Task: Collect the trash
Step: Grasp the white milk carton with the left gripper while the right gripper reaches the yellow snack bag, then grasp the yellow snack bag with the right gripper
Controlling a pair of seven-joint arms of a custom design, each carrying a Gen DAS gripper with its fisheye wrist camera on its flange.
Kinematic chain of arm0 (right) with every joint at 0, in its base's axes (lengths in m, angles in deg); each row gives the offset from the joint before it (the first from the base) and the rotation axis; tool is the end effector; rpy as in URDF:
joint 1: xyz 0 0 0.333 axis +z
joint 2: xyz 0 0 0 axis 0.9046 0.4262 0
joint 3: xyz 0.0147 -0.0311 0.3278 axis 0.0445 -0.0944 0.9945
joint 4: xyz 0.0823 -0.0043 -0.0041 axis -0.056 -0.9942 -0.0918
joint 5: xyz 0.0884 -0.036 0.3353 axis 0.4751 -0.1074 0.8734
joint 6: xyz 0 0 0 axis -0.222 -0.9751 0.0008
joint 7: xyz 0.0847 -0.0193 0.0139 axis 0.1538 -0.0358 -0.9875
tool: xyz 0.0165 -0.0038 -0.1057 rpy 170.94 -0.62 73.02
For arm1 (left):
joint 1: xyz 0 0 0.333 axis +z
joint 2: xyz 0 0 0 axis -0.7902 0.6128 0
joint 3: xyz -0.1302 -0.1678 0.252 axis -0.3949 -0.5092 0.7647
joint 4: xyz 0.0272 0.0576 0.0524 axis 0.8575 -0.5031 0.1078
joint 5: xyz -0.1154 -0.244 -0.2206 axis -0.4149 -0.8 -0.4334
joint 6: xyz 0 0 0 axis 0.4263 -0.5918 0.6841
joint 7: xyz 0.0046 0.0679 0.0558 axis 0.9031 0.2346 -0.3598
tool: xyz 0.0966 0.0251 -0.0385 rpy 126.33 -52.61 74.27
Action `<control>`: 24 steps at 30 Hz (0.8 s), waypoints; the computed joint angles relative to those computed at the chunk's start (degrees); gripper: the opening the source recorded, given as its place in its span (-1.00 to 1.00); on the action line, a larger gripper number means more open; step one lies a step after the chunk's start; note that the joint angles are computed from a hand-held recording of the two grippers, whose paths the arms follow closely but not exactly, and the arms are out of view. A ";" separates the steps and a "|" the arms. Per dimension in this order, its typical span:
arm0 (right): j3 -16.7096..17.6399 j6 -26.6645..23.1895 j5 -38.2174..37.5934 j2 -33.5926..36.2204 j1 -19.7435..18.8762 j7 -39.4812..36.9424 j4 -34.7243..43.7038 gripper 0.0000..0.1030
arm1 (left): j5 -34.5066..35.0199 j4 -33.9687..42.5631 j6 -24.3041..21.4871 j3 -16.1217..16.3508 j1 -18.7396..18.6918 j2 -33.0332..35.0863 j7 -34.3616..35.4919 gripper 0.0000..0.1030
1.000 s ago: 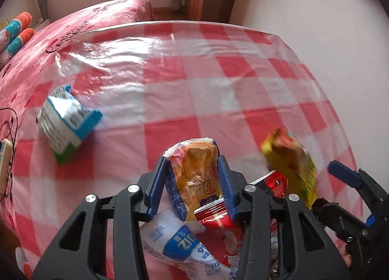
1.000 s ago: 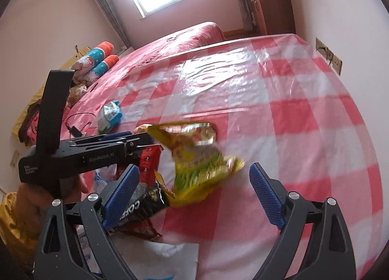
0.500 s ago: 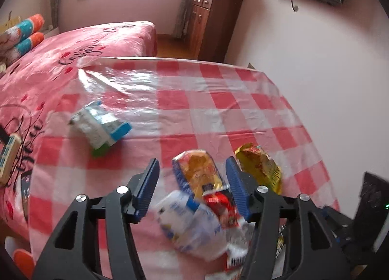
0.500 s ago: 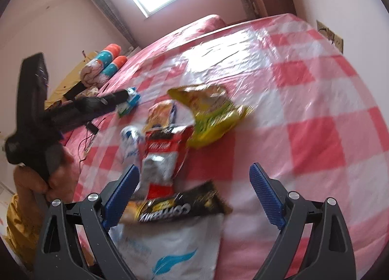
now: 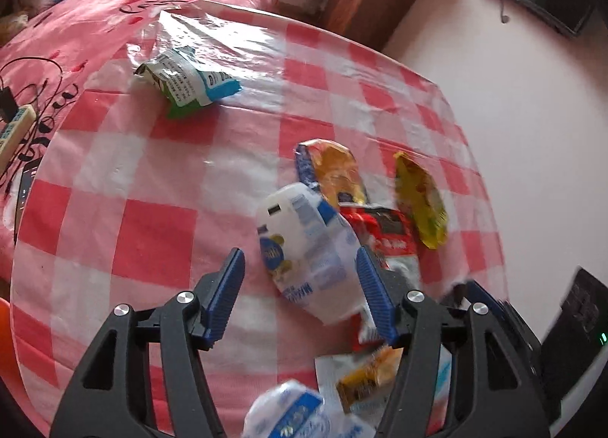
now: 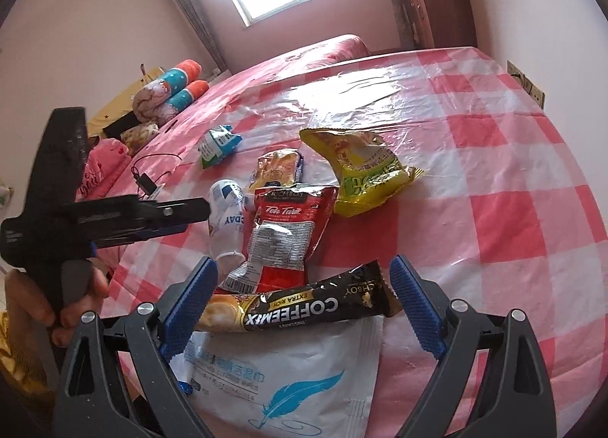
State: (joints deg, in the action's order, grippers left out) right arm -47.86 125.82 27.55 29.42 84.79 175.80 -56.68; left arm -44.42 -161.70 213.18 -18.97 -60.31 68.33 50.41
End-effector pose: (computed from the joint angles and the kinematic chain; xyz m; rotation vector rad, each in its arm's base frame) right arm 0.6423 0.3515 0.4618 -1.8023 1.4123 -0.1361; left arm 0.6782 -0.1860 0.4858 -2.2003 1.8356 -0.8489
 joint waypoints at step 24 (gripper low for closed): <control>-7.25 -10.41 -7.35 6.32 2.99 8.40 14.20 0.77 | 5.62 10.93 -3.15 1.82 -2.48 8.18 -2.65 0.26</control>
State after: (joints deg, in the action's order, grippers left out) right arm -55.11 115.41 20.21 35.73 87.77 184.20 -42.48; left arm -38.79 -150.77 210.02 -17.15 -62.79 76.50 47.76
